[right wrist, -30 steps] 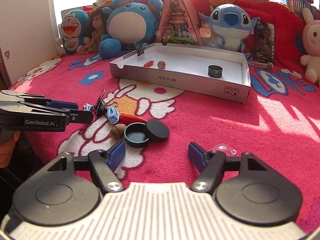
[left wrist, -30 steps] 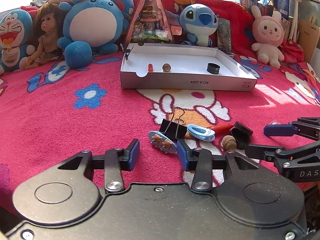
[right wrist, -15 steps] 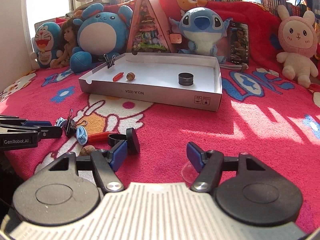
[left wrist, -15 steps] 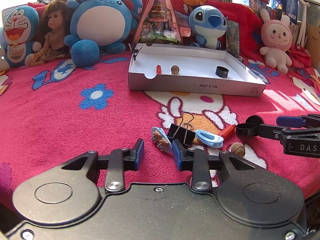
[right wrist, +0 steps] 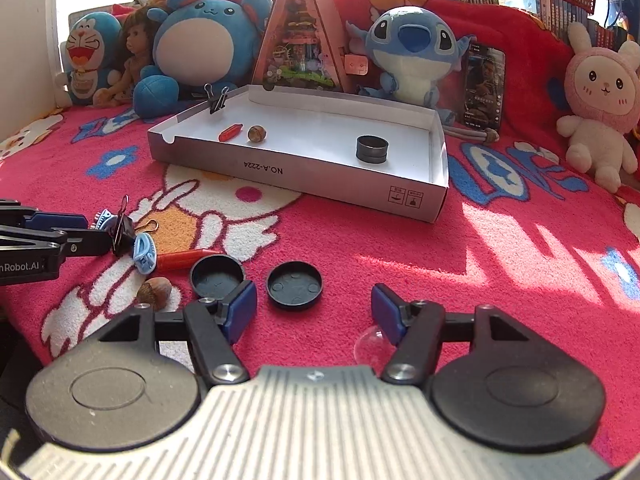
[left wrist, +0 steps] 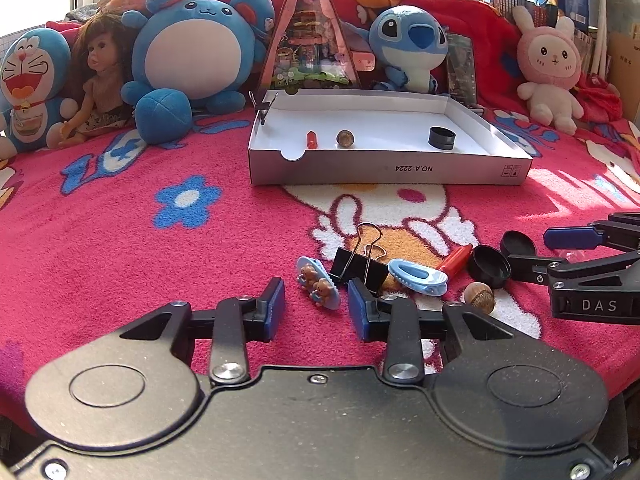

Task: Organize rigid objects
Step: 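Lower the left tool toward the blue hair clip while the right approaches a black lid, then close the left tool on the blue hair clip while the right grasps the black lid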

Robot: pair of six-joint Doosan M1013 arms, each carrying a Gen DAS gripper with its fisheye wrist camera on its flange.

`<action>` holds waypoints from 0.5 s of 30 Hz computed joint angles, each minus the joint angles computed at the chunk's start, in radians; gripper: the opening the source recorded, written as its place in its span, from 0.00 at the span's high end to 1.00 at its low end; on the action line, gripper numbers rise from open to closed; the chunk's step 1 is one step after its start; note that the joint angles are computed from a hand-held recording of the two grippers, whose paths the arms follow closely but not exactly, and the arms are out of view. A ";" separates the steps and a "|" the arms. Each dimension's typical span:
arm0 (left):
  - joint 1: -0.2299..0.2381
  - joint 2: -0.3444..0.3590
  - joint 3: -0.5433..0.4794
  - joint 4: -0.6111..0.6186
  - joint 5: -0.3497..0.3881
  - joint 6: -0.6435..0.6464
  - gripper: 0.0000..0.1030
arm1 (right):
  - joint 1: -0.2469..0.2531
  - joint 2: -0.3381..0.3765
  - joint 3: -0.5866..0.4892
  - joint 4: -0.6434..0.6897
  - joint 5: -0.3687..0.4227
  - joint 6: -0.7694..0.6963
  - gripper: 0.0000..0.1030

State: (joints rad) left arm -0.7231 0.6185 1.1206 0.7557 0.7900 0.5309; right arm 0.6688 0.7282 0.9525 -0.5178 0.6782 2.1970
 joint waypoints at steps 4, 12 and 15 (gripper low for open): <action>0.001 0.006 -0.008 0.005 -0.002 0.002 0.68 | 0.010 0.014 -0.019 -0.027 0.008 -0.030 0.32; 0.011 -0.008 0.016 -0.013 -0.092 0.008 0.80 | 0.008 0.010 -0.009 -0.029 -0.009 -0.016 0.37; 0.009 -0.013 0.024 0.001 -0.104 0.000 0.79 | 0.009 0.010 -0.006 -0.049 -0.009 -0.001 0.37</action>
State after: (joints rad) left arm -0.7145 0.6053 1.1443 0.7572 0.6863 0.5306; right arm 0.6778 0.7383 0.9462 -0.5666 0.6692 2.1964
